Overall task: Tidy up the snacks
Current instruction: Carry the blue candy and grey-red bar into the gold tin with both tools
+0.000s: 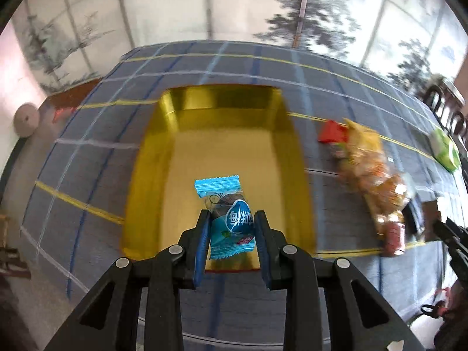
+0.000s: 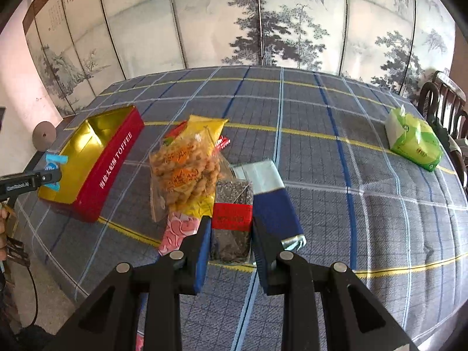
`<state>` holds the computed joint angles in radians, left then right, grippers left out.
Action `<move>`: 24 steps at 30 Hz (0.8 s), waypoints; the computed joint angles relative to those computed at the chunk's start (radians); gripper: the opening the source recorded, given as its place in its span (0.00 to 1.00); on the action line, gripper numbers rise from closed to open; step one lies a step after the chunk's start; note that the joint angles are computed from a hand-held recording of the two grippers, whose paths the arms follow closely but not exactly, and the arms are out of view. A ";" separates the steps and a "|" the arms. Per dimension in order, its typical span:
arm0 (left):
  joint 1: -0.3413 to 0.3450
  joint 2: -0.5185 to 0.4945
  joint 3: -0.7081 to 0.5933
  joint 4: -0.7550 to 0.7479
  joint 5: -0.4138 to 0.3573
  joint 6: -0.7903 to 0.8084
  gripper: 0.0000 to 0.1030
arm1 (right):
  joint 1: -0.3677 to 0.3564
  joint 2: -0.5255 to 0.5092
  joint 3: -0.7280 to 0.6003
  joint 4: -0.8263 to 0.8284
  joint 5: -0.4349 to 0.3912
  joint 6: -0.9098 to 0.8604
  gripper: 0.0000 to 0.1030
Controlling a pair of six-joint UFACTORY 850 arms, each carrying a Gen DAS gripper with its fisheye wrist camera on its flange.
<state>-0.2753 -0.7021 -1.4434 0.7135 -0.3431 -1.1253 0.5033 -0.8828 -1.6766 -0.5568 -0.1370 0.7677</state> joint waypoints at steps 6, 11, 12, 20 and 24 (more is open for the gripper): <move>0.035 -0.011 0.014 0.008 -0.006 0.019 0.26 | 0.015 -0.016 -0.054 0.021 -0.028 -0.024 0.27; 0.051 -0.018 0.027 -0.029 0.004 0.074 0.26 | 0.042 -0.071 -0.171 0.208 -0.067 -0.232 0.27; 0.054 -0.018 0.033 -0.028 0.007 0.074 0.26 | 0.047 -0.077 -0.184 0.232 -0.071 -0.260 0.27; 0.078 -0.014 0.063 -0.061 0.036 0.111 0.26 | 0.103 -0.234 -0.475 0.549 -0.186 -0.618 0.27; 0.077 -0.013 0.064 -0.063 0.036 0.125 0.26 | 0.128 -0.317 -0.625 0.616 -0.250 -0.690 0.27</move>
<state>-0.1979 -0.7147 -1.3792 0.6505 -0.3073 -1.0005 0.6312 -1.1996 -2.3020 0.0593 -0.3869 0.0773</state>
